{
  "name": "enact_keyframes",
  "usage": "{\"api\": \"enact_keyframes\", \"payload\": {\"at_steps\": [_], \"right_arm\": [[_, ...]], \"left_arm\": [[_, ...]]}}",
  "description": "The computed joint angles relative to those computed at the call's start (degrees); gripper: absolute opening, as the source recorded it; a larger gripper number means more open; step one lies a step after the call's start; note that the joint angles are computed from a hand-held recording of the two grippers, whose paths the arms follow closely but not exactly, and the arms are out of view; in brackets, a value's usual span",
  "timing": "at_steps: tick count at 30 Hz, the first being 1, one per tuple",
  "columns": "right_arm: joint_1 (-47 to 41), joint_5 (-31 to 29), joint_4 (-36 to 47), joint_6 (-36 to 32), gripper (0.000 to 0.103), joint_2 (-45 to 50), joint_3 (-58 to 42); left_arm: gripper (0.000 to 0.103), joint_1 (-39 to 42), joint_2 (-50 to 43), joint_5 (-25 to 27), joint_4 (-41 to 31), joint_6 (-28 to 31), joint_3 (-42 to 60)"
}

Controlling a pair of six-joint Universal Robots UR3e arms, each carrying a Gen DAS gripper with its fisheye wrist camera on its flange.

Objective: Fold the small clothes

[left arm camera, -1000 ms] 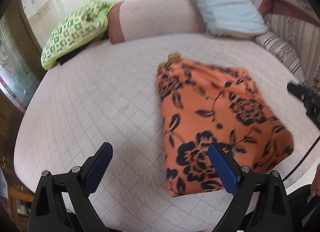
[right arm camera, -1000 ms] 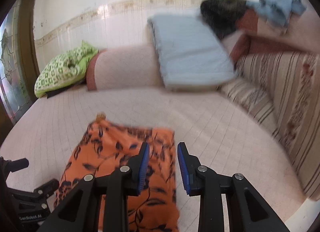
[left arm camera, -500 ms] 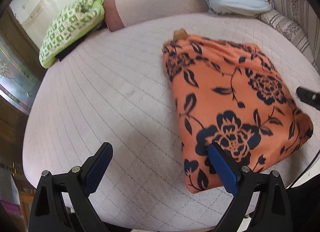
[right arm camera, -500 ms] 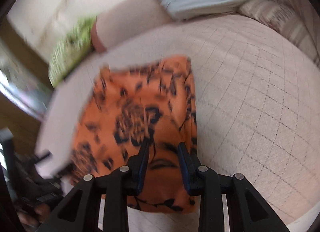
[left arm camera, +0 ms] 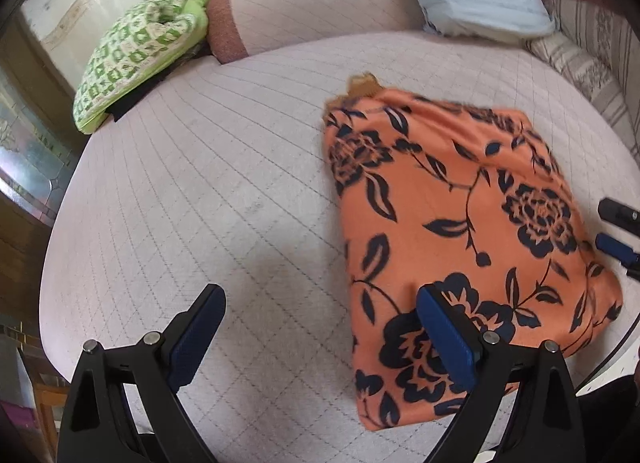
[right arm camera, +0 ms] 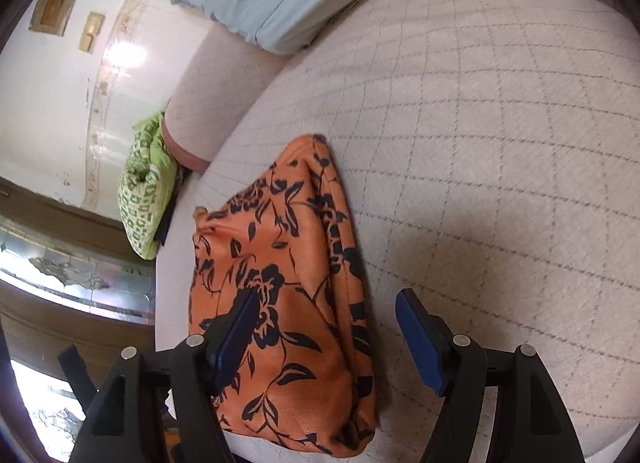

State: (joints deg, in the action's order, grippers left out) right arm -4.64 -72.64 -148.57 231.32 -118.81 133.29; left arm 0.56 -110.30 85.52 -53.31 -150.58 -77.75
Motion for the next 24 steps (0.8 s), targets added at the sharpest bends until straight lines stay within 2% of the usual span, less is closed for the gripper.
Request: {"api": "enact_keyframes", "payload": {"at_steps": [3,6,9,14,24], "right_arm": [[1.8,-0.8,-2.6,0.4,0.074,4.7,-1.3],[3.0,-0.6,-4.1,0.8,0.074,9.1,-2.5],[4.3,-0.9,-6.4,1.5,0.074,13.1,-3.3],[4.8,-2.0,-9.0,1.8,0.074,12.7,-3.3],[5.2,-3.2,-10.6,1.9,0.074,13.3,-4.6]], "left_arm": [[0.097,-1.7,-2.2,1.3,-0.9,1.3,0.3],[0.103,-1.7,-2.4,1.0,2.4,0.7,-2.0],[0.103,-1.4,-2.3,0.7,0.6,1.4,-0.6],[0.103,-1.6,2.0,1.5,10.0,2.2,-6.6],[0.103,0.8,7.4,-2.4,14.4,2.0,-8.8]]}}
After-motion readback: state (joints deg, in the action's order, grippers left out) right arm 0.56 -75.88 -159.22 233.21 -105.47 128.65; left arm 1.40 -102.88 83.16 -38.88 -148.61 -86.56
